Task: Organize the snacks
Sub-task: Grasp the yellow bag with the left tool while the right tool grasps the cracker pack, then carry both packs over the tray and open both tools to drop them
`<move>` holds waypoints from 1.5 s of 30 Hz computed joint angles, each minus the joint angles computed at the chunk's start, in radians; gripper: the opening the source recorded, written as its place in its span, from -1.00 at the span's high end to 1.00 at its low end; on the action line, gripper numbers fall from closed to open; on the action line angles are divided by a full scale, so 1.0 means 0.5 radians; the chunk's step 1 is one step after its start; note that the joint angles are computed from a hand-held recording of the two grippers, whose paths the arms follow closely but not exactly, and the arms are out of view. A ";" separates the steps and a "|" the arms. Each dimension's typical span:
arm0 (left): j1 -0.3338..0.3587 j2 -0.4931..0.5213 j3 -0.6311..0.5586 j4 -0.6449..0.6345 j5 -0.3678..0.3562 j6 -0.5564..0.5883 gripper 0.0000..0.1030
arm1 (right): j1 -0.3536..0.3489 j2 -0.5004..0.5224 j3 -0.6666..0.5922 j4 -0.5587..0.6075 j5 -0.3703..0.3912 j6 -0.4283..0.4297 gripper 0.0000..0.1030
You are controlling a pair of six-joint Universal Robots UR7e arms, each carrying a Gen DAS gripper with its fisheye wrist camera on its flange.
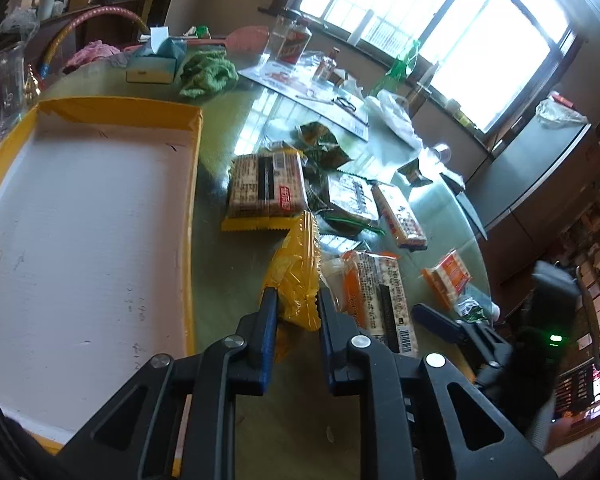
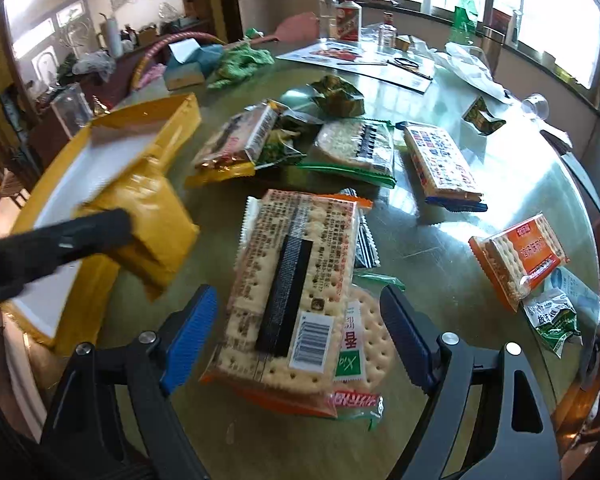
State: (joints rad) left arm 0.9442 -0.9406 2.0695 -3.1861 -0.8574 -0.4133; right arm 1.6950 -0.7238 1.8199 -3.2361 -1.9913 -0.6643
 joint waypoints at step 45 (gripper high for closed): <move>0.157 -0.800 0.680 -0.071 0.094 -0.355 0.66 | 0.395 0.325 -0.013 0.146 0.275 -0.012 -0.06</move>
State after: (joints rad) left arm 1.0225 -1.3407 2.4094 -3.2215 -0.8103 -0.5908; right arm 1.8926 -0.5613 1.8132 -3.1631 -1.8538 -0.6703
